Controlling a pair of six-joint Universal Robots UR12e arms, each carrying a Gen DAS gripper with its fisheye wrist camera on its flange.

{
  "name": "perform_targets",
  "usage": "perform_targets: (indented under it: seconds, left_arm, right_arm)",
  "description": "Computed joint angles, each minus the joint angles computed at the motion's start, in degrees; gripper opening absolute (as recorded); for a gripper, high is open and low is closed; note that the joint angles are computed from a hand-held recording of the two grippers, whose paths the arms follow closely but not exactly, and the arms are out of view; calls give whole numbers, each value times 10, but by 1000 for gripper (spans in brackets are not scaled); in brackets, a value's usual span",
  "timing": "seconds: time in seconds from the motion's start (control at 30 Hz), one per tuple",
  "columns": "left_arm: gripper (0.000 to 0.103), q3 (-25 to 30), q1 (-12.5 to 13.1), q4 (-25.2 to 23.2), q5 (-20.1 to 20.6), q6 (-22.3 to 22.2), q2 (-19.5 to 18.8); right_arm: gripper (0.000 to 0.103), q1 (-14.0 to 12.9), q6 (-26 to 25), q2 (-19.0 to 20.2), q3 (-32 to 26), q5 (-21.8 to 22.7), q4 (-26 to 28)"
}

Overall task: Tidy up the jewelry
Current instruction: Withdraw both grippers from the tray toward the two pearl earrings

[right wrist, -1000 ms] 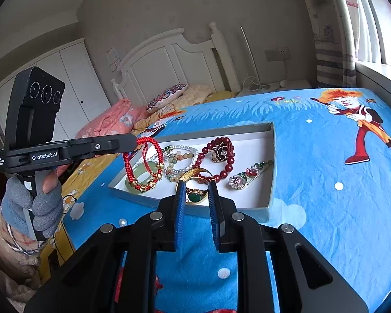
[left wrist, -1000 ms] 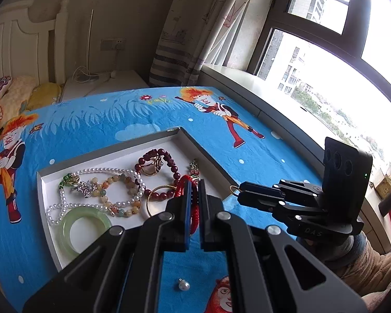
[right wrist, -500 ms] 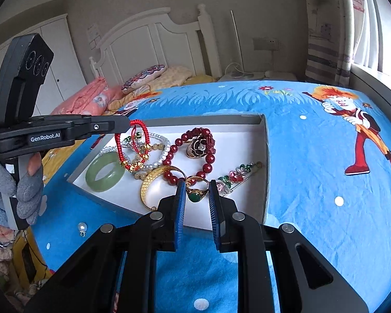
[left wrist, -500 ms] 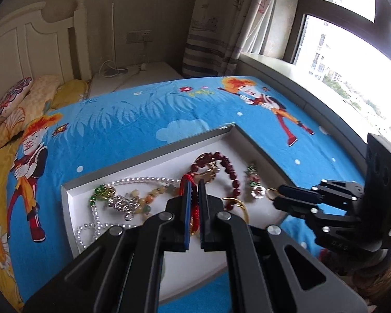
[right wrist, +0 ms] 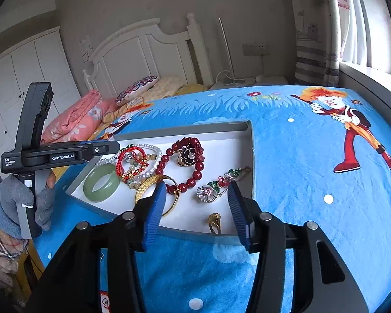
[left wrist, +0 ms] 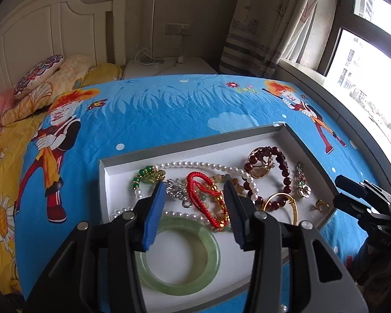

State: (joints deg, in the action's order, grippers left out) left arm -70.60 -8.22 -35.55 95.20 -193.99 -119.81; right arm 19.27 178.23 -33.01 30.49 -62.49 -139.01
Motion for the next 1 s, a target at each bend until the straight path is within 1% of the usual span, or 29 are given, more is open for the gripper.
perform_targets:
  seconds: [0.03, 0.07, 0.1, 0.13, 0.17, 0.23, 0.3, 0.33, 0.4, 0.5, 0.67, 0.77, 0.83, 0.9, 0.97, 1.0]
  left_arm:
    - [58, -2, -2, 4, 13, 0, 1]
    - [63, -6, -6, 11, 30, 0, 4]
    - [72, -11, -9, 19, 48, 0, 6]
    - [78, -17, -14, 29, 72, -1, 10]
    - [80, -24, -19, 40, 95, -2, 14]
    - [92, -43, -27, 65, 131, -2, 24]
    - [101, -63, -37, 88, 172, 0, 32]
    - [100, -72, -41, 95, 188, 2, 37]
    - [100, -92, -46, 101, 202, 11, 46]
    - [100, -120, -51, 104, 207, 15, 60]
    - [100, -161, -57, 124, 214, 8, 78]
    - [100, -177, -62, 145, 218, 26, 81]
    - [100, -184, -64, 156, 218, 44, 79]
    - [100, -186, -63, 161, 205, 57, 79]
    - [100, -189, -62, 175, 195, 63, 80]
    - [100, -189, -60, 171, 188, 62, 80]
  right_arm:
    - [57, -1, 3, -2, 4, 2, -7]
    - [57, -1, 5, -3, 7, 3, -12]
    - [57, -1, 6, -4, 9, 3, -14]
    - [57, -2, 7, -5, 12, 3, -16]
    - [57, -2, 7, -6, 13, 4, -17]
    - [58, -2, 9, -10, 21, 4, -23]
    - [62, -2, 8, -15, 32, 5, -30]
    - [65, -2, 7, -18, 37, 7, -34]
    - [67, -2, 4, -24, 50, 9, -45]
    - [68, -2, 1, -30, 61, 9, -49]
    - [69, 2, -15, -42, 83, 6, -54]
    - [69, 5, -31, -49, 94, 5, -50]
    - [69, 7, -51, -55, 103, 8, -44]
    - [69, 12, -81, -62, 113, 5, -39]
    - [69, 18, -122, -68, 121, -2, -30]
    - [69, 21, -138, -70, 124, -4, -27]
